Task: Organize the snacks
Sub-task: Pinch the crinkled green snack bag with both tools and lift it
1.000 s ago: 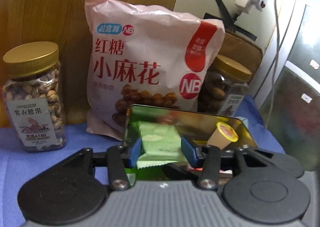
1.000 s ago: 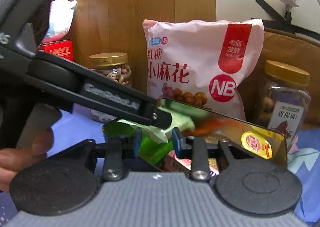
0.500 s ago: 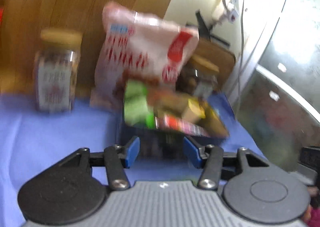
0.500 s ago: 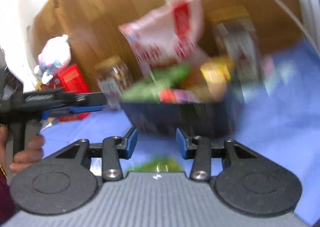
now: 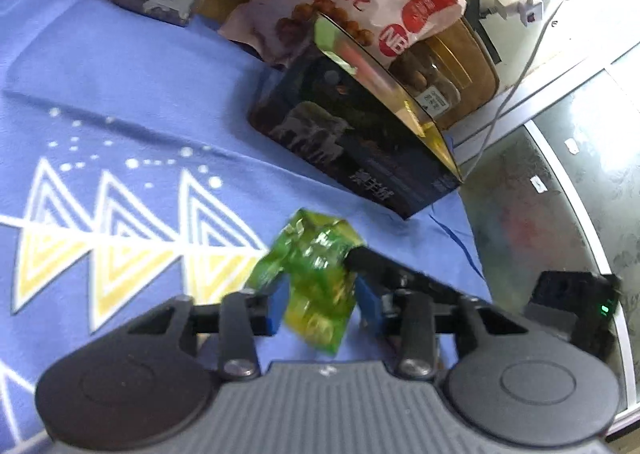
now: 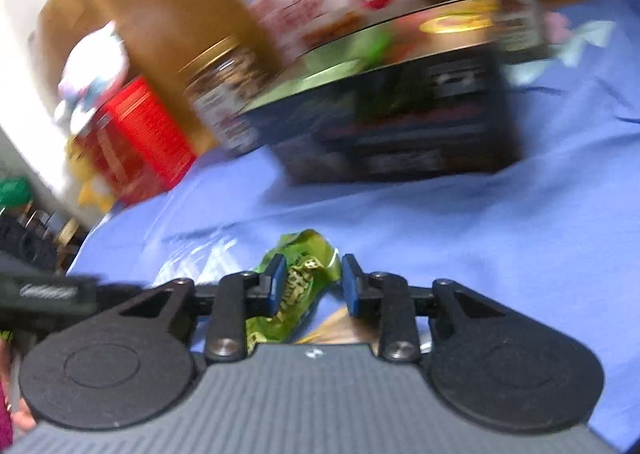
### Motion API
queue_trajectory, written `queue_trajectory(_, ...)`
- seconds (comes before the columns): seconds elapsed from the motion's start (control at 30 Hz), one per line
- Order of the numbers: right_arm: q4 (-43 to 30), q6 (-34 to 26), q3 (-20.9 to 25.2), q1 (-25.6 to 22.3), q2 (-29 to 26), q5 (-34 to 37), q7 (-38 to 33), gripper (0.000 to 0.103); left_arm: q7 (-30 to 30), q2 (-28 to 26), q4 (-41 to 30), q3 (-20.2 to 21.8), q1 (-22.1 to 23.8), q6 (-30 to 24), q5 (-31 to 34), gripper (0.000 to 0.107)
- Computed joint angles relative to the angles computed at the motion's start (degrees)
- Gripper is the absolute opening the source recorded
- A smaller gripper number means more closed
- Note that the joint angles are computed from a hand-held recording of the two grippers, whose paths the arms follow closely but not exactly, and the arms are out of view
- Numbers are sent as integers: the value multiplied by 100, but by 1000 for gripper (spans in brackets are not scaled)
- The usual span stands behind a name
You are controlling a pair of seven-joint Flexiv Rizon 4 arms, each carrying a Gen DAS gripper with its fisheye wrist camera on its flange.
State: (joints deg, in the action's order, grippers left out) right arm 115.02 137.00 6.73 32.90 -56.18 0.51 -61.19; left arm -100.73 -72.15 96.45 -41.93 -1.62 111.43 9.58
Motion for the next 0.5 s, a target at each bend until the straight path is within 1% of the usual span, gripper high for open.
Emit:
queue_trajectory(0.07,1,-55,-46,218,48,76,-115,30,-131,146,230,176,5,315,-26,32)
queue_trajectory(0.13,65,-77,10,296,97,-105,-256,28,-351,348,498,445,-3,688,-61,32)
queue_trajectory(0.2,161,-56,253,96,100,-663,-290,27,-590,547,739,725,-18,955,-87,32)
queue_trajectory(0.27,259,-33,501,-148,56,-1369,-301,27,-830,541,929,730,175,1088,99,32)
queue_trajectory(0.33,312,-96,539,-133,46,-1801,-452,28,-1027,537,1082,768,301,1257,300,32)
queue_trajectory(0.37,342,-158,488,-40,74,-1864,-584,28,-1115,563,1167,814,332,1371,388,34)
queue_trajectory(0.4,378,-177,374,163,123,-1710,-774,28,-1207,616,1282,895,344,1511,447,38)
queue_trajectory(0.43,404,-200,269,338,171,-1542,-955,28,-1305,694,1427,1015,330,1722,478,38)
queue_trajectory(0.5,461,-210,189,473,247,-1324,-1198,30,-1484,780,1602,1167,335,1986,591,40)
